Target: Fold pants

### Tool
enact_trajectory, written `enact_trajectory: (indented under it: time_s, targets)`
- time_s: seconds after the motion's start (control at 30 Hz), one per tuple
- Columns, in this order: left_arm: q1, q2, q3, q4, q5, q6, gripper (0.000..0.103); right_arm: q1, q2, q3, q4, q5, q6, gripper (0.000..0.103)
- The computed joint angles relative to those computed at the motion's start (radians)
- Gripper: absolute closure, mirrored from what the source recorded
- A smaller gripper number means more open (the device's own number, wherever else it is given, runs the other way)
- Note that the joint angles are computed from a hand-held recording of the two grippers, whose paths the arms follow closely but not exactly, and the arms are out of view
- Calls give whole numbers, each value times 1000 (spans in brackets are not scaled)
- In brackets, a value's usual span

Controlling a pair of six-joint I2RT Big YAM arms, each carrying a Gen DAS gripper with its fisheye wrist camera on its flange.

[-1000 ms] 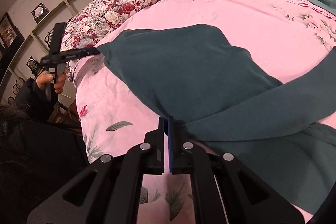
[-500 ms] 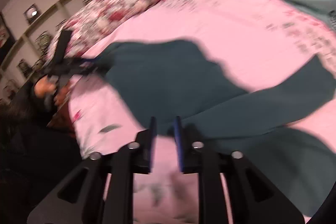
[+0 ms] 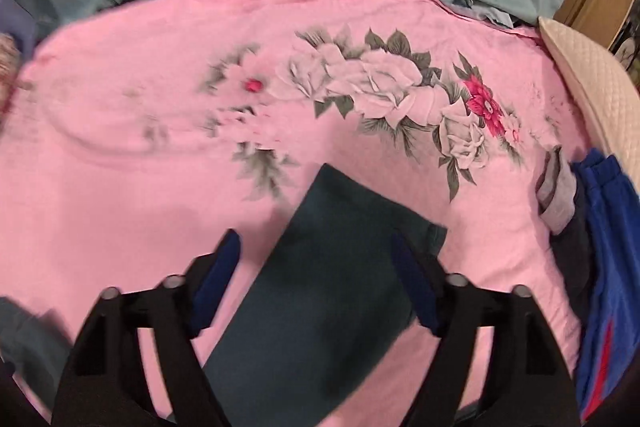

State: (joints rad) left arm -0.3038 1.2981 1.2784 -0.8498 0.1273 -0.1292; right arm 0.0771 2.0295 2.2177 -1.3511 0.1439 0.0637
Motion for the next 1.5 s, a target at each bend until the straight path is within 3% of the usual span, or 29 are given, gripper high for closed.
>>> enact_trajectory:
  time_s: [0.03, 0.1, 0.13, 0.17, 0.3, 0.43, 0.5, 0.57, 0.7, 0.8, 0.83, 0.87, 0.93, 1.03, 1.1, 1.2, 1.33, 1.37, 1.4, 1.43, 1.5]
  targets:
    - [-11, 14, 6, -2, 8, 1, 15, -11, 38, 46, -48, -41, 19, 81]
    - [-18, 36, 15, -12, 17, 9, 15, -27, 36, 35, -38, -91, 33, 88]
    - [-21, 45, 18, -16, 24, 13, 15, -36, 25, 16, -27, -129, 12, 100]
    - [-23, 53, 22, -20, 28, 16, 15, -49, 9, -11, -10, -185, 7, 102]
    - [-27, 74, 26, -15, 50, 11, 15, -146, -197, -277, 266, -454, 49, 102]
    - [-37, 89, 25, -7, 64, 15, 15, -304, -488, -578, 523, -706, 111, 102]
    - [-43, 93, 22, -3, 68, 19, 15, -372, -588, -682, 593, -764, 144, 102]
    - [-48, 96, 17, 8, 70, 17, 13, -464, -700, -831, 618, -807, 121, 102]
    - [-58, 94, 8, 25, 57, 12, 10, -595, -777, -1045, 519, -793, 48, 102]
    - [-61, 98, 13, 17, 50, 18, 10, -647, -795, -1109, 444, -728, 31, 99]
    - [-64, 100, 16, 13, 41, 20, 10, -653, -818, -1125, 462, -693, 39, 101]
    - [-69, 102, 18, 10, 30, 21, 10, -654, -845, -1131, 482, -642, 60, 96]
    - [-72, 103, 20, 7, 19, 18, 10, -654, -887, -1127, 531, -578, 92, 67]
    - [-75, 98, 12, 14, 14, 15, 10, -610, -885, -1068, 560, -556, 33, 52]
    - [-73, 96, 10, 17, 15, 13, 10, -526, -836, -996, 526, -457, -73, 41]
    - [-75, 97, 11, 16, 11, 11, 10, -436, -746, -925, 505, -274, -185, 41]
    - [-71, 99, 14, 12, 12, 14, 10, -421, -576, -811, 364, -230, -241, 42]
    - [-70, 99, 14, 12, 11, 11, 10, -421, -547, -792, 316, -229, -264, 46]
    - [-67, 99, 16, 10, 12, 12, 10, -427, -529, -779, 279, -262, -279, 78]
    - [-66, 101, 19, 6, 9, 10, 10, -439, -526, -775, 267, -313, -278, 90]
    - [-64, 106, 24, 4, 5, 8, 10, -438, -560, -792, 292, -301, -301, 93]
